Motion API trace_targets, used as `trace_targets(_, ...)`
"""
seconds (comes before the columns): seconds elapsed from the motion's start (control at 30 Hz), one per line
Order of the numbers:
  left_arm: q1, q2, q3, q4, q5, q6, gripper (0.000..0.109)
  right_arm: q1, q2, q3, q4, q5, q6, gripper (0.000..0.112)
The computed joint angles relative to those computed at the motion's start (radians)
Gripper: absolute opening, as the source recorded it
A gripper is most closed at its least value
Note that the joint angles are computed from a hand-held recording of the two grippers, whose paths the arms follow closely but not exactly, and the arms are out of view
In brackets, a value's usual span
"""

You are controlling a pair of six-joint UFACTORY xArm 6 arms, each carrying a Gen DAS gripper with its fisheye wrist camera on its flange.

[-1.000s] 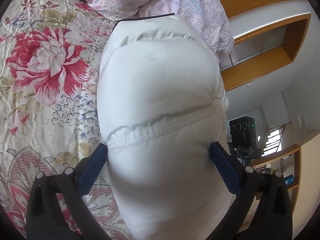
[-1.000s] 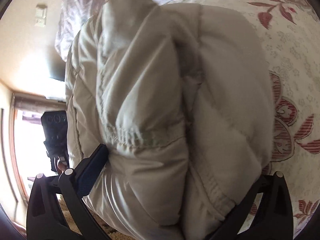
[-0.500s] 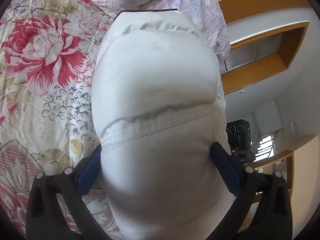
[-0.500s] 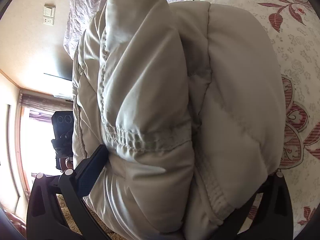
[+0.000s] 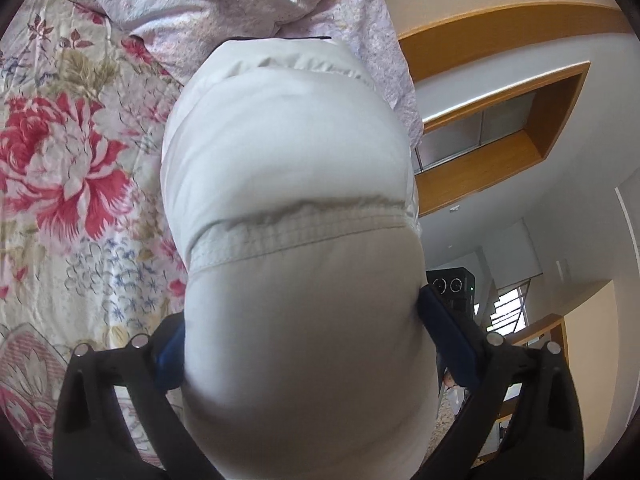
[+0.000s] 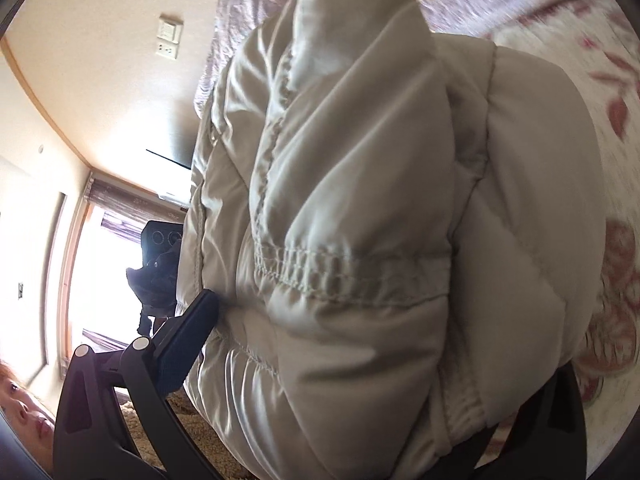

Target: Fold large clothes

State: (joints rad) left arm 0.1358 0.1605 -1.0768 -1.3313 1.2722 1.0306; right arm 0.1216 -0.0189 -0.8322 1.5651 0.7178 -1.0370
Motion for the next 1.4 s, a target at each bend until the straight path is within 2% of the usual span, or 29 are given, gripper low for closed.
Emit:
trace_targets(0.2, 0.052, 0.041, -0.069, -0.032, -0.054, 0.002, 0.099, 0.038, 0.158, -0.228, -0.07, -0.006, 0.088, 0.102)
trace_targets(0.47, 0.096, 0.147, -0.178, 0.012, -0.147, -0.026, 0.099, 0.067, 0.449, -0.578, -0.226, 0.026, 0.261, 0.102)
trace_targets(0.7, 0.099, 0.186, -0.206, 0.037, -0.187, 0.008, 0.1, 0.04, 0.537, -0.635, -0.175, 0.059, 0.257, 0.102)
trace_targets(0.8, 0.087, 0.182, -0.22, 0.07, -0.215, -0.022, 0.101, 0.03, 0.547, -0.635, -0.153, 0.047, 0.253, 0.102)
trace_targets(0.9, 0.058, 0.193, -0.261, 0.111, -0.253, -0.091, 0.101, 0.015, 0.503, -0.573, -0.14, 0.017, 0.253, 0.102)
trace_targets(1.07, 0.042, 0.159, -0.246, 0.188, -0.313, -0.156, 0.101, 0.001, 0.379, -0.44, -0.102, -0.076, 0.258, 0.102)
trace_targets(1.17, 0.029, 0.125, -0.219, 0.227, -0.373, -0.169, 0.101, -0.002, 0.281, -0.35, -0.073, -0.182, 0.247, 0.102)
trace_targets(1.23, 0.017, 0.09, -0.185, 0.244, -0.434, -0.157, 0.101, 0.016, 0.234, -0.323, -0.079, -0.286, 0.239, 0.102)
trace_targets(1.3, -0.007, 0.039, -0.134, 0.26, -0.538, -0.128, 0.101, 0.075, 0.206, -0.309, -0.104, -0.421, 0.237, 0.102)
trace_targets(1.4, -0.05, -0.029, -0.065, 0.306, -0.699, -0.09, 0.101, 0.17, 0.206, -0.33, -0.311, -0.585, 0.354, 0.102)
